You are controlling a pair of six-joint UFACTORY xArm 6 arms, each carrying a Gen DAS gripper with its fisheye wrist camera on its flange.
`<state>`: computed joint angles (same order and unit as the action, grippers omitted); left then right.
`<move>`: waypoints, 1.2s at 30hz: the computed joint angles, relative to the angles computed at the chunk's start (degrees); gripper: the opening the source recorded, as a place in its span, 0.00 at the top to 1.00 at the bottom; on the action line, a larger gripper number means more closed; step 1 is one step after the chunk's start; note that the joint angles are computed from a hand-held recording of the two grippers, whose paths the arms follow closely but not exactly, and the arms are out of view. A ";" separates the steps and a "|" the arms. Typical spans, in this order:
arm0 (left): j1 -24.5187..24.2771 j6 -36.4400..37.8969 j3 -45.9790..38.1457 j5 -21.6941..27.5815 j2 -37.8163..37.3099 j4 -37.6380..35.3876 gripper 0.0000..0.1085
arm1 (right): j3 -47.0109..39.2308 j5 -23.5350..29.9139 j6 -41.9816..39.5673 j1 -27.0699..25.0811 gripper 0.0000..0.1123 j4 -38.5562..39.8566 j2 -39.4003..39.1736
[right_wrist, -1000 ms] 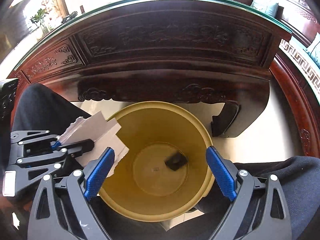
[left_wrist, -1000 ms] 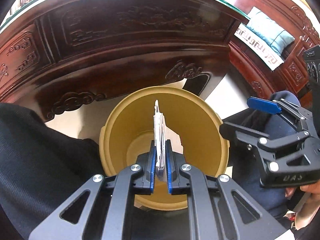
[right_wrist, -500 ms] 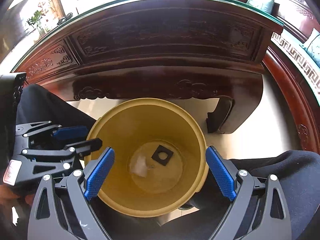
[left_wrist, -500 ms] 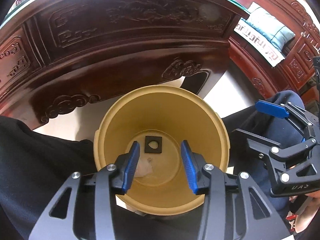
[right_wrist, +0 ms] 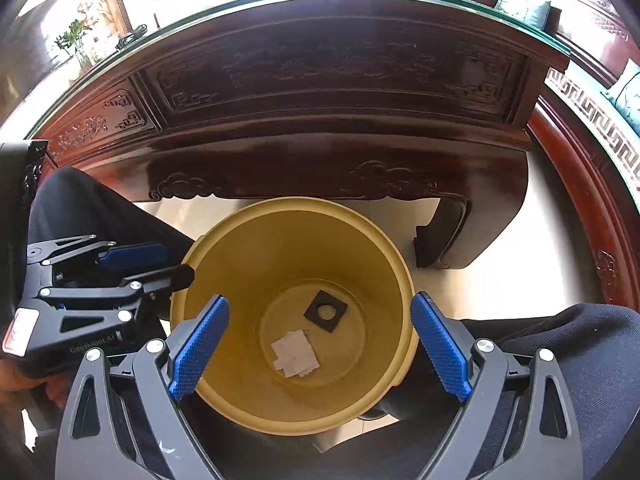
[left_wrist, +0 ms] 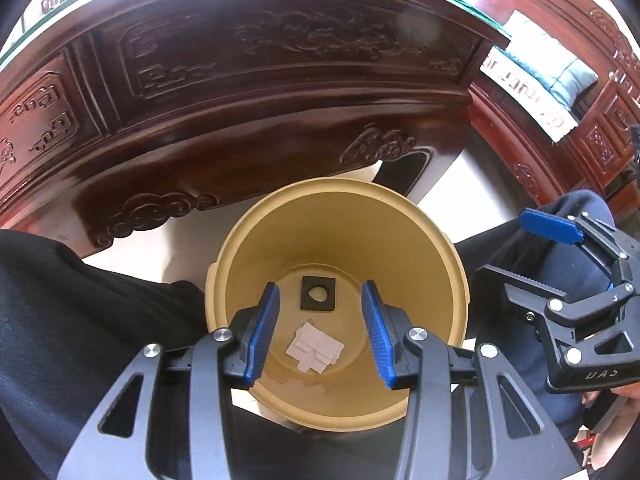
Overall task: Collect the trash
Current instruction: 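Raise both open tools back up toward the table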
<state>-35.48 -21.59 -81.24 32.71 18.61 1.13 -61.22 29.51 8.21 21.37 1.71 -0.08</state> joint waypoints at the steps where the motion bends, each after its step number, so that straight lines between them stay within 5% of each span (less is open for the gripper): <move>1: 0.11 -0.07 0.05 -0.12 -0.09 0.11 0.60 | -0.19 0.03 0.12 0.02 0.21 -0.21 0.09; 21: 2.93 3.77 -9.02 -0.22 -1.16 -1.59 0.60 | -16.80 3.15 -5.36 -0.46 0.22 1.09 5.60; 36: 7.24 1.01 -37.74 8.56 10.65 5.90 0.55 | -47.10 7.56 -11.35 -1.90 0.22 3.30 21.73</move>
